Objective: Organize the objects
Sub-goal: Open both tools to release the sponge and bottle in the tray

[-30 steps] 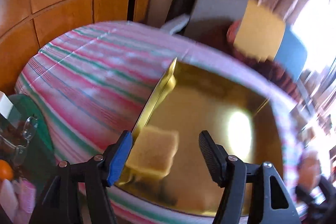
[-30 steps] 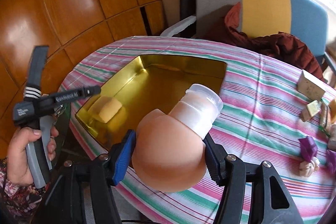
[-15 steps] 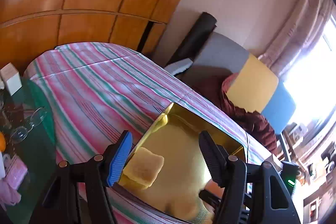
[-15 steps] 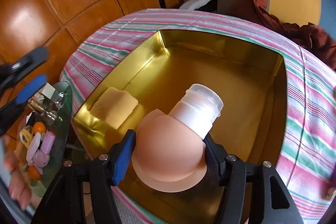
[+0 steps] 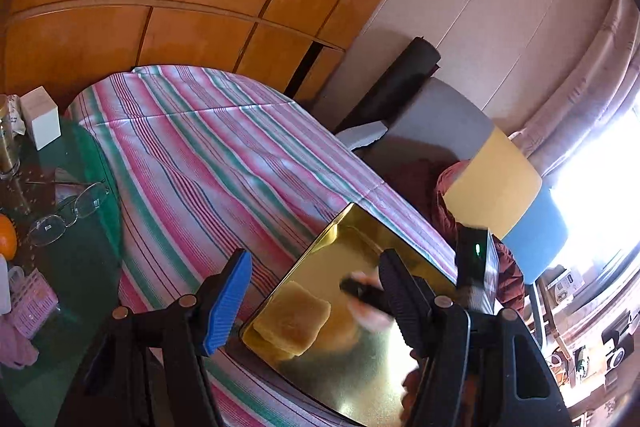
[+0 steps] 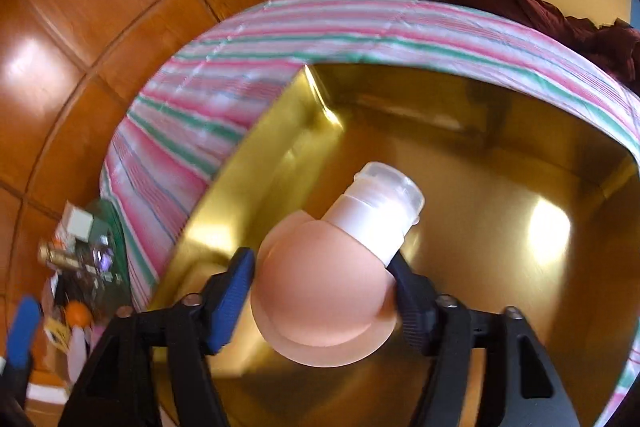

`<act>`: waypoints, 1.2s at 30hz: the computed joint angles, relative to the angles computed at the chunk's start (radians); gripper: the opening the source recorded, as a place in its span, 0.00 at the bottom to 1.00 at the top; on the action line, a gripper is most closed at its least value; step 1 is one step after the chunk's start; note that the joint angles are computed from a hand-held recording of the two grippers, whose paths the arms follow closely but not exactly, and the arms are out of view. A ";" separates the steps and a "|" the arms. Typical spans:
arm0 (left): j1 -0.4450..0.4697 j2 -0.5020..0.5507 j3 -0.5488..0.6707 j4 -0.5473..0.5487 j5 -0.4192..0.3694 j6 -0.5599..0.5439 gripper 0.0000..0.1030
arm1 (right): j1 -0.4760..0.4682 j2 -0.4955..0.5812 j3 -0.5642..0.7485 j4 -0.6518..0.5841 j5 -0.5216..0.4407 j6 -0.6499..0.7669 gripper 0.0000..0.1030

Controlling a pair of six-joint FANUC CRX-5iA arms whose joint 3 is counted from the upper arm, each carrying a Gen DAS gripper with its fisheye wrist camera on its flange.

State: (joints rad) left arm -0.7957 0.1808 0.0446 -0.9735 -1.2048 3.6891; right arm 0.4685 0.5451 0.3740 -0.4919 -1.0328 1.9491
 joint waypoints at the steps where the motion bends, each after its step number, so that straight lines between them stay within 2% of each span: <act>1: 0.003 -0.002 -0.003 0.003 0.005 0.002 0.65 | -0.003 0.010 0.014 -0.023 0.001 0.003 0.71; 4: 0.008 -0.009 -0.015 0.006 0.017 0.017 0.65 | -0.010 0.039 0.059 -0.075 -0.034 0.026 0.71; 12: 0.006 -0.003 -0.016 0.006 0.027 0.032 0.65 | -0.046 0.006 0.027 -0.117 -0.050 0.041 0.75; 18: 0.008 0.013 -0.001 0.017 0.055 -0.009 0.65 | -0.057 -0.065 -0.045 -0.097 -0.014 0.099 0.76; 23: 0.013 0.028 0.011 0.034 0.097 -0.049 0.65 | -0.080 -0.167 -0.138 -0.083 0.058 0.193 0.79; 27: 0.027 0.048 0.035 0.071 0.142 -0.140 0.65 | -0.117 -0.230 -0.193 -0.084 0.099 0.243 0.80; 31: 0.045 0.081 0.072 0.133 0.192 -0.282 0.65 | -0.156 -0.271 -0.240 -0.052 0.139 0.245 0.80; 36: 0.062 0.116 0.096 0.208 0.309 -0.449 0.65 | -0.237 -0.295 -0.279 -0.051 0.165 0.246 0.80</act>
State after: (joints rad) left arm -0.7334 0.2966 0.1402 -0.7660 -0.8962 3.2398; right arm 0.2313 0.2500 0.0953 -0.5425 -0.8675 2.1954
